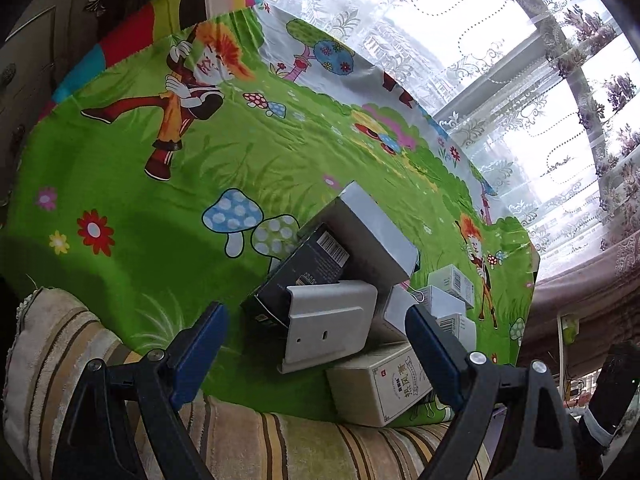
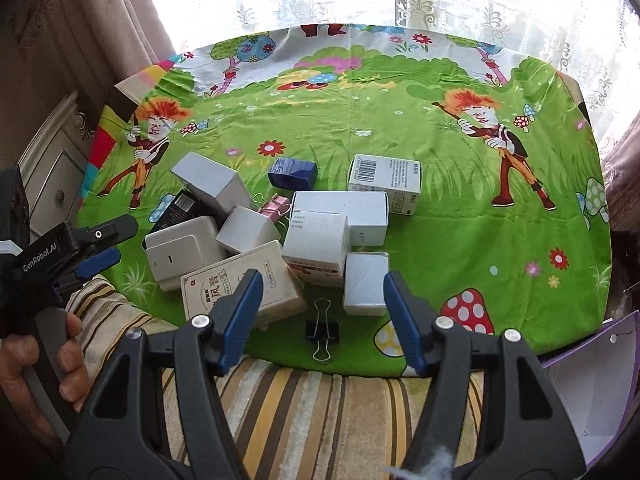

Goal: Organize rigid objects
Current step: 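Grasp the small white box with the right tool while the left tool grasps the cream box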

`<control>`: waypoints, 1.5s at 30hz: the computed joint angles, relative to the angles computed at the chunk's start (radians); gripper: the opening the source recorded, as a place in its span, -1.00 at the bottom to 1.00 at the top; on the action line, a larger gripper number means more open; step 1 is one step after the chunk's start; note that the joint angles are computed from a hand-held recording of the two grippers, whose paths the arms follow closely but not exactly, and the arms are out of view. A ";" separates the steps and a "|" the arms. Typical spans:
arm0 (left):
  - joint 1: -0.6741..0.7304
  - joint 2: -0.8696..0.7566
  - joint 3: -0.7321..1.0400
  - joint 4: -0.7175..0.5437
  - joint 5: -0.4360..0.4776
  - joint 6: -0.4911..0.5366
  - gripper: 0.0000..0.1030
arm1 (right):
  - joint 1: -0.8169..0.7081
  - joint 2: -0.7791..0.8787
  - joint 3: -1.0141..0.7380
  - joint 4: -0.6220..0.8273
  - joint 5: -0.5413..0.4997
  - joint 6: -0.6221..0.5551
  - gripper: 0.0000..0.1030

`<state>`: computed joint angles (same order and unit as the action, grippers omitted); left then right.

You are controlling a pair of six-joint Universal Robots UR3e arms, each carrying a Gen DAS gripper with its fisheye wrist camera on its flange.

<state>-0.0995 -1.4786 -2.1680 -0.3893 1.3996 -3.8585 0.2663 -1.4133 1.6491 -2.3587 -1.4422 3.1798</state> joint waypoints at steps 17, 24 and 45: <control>-0.013 -0.017 -0.029 0.083 -0.025 0.018 0.77 | 0.066 0.266 -0.216 -0.007 -0.097 0.045 0.25; -0.117 -0.087 0.082 0.035 -0.004 0.159 0.77 | 0.059 0.252 -0.175 -0.056 -0.072 0.017 -0.12; -0.358 -0.318 0.415 -0.218 0.212 0.530 0.77 | -0.046 -0.176 0.345 -0.417 -0.003 0.025 -0.12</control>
<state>-0.4574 -1.7965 -1.7526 -0.6073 1.6118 -3.3287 0.2200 -1.5894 1.9938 -2.7759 -1.4453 3.2045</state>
